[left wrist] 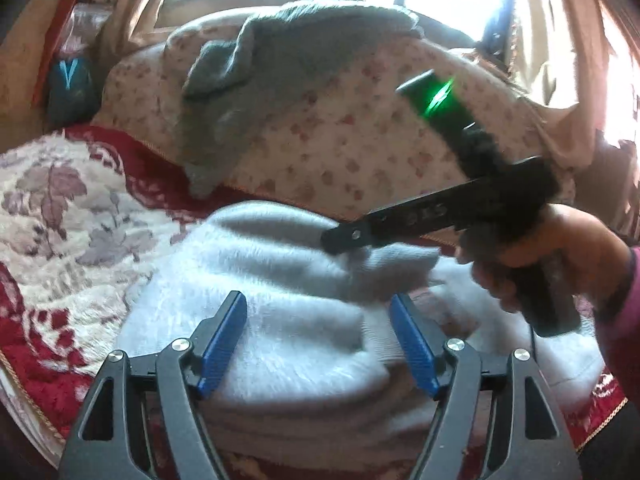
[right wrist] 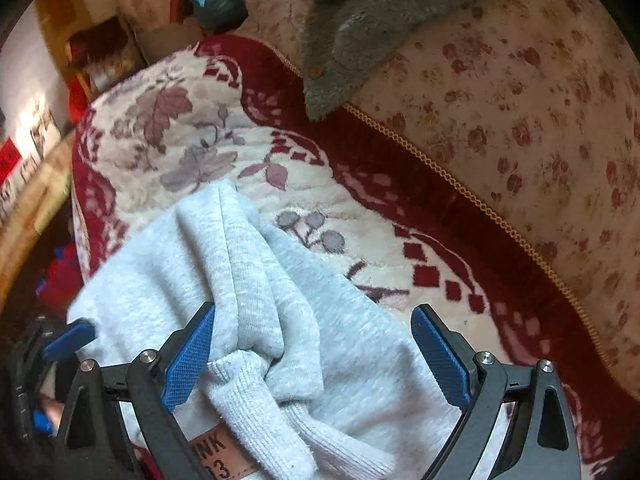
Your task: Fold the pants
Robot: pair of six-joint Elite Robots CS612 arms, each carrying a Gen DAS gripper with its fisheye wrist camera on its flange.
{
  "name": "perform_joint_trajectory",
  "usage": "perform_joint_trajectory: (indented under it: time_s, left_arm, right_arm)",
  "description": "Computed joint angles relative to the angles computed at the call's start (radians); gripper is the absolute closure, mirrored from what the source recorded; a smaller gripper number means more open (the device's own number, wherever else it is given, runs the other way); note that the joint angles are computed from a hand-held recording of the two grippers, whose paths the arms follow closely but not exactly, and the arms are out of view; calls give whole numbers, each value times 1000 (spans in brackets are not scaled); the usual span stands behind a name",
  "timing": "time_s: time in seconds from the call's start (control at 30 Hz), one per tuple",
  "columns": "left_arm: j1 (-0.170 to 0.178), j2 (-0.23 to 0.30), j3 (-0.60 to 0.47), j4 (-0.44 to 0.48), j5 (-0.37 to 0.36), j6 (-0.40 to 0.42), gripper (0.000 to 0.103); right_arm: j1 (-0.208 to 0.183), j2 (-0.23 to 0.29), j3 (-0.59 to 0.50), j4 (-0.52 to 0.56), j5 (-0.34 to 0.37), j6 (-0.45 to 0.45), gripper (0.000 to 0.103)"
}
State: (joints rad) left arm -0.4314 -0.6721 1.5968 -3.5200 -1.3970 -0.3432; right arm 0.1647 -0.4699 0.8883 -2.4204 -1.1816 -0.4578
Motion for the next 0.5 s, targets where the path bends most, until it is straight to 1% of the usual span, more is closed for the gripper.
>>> perform_joint_trajectory:
  time_s: [0.07,0.1,0.13,0.17,0.2,0.27,0.33,0.4,0.43,0.5]
  left_arm:
    - [-3,9,-14,37,18,12,29]
    - [-7,13,-15,49,27,24,28]
    - [-9,14,-13,55,34,32,28]
    - [-12,17,-14,65,49,42,27]
    - [-13,19,-11,64,54,43,27]
    - [-10,18,-11,68,49,38,28]
    - [-12,12,-7,69,50,33,27]
    - [-17,0,4,73,66,22,25]
    - [-20,-3,7,78,73,16,23]
    - [-25,-13,12,92,100,-1,22]
  right_arm:
    - [2,9,-8,-5,2,15,5]
    - [5,14,-7,-26,-7,13,3]
    - [10,21,-1,-67,-33,3,1]
    - [15,30,-4,-87,-54,-10,0]
    - [16,40,-13,-86,-59,-9,0]
    - [9,58,-42,-40,-23,39,0]
    - [-1,53,-38,-32,20,77,0]
    - [-10,33,-10,-46,59,99,0]
    - [-16,19,10,-59,82,111,0]
    - [-22,-13,58,-100,93,134,0]
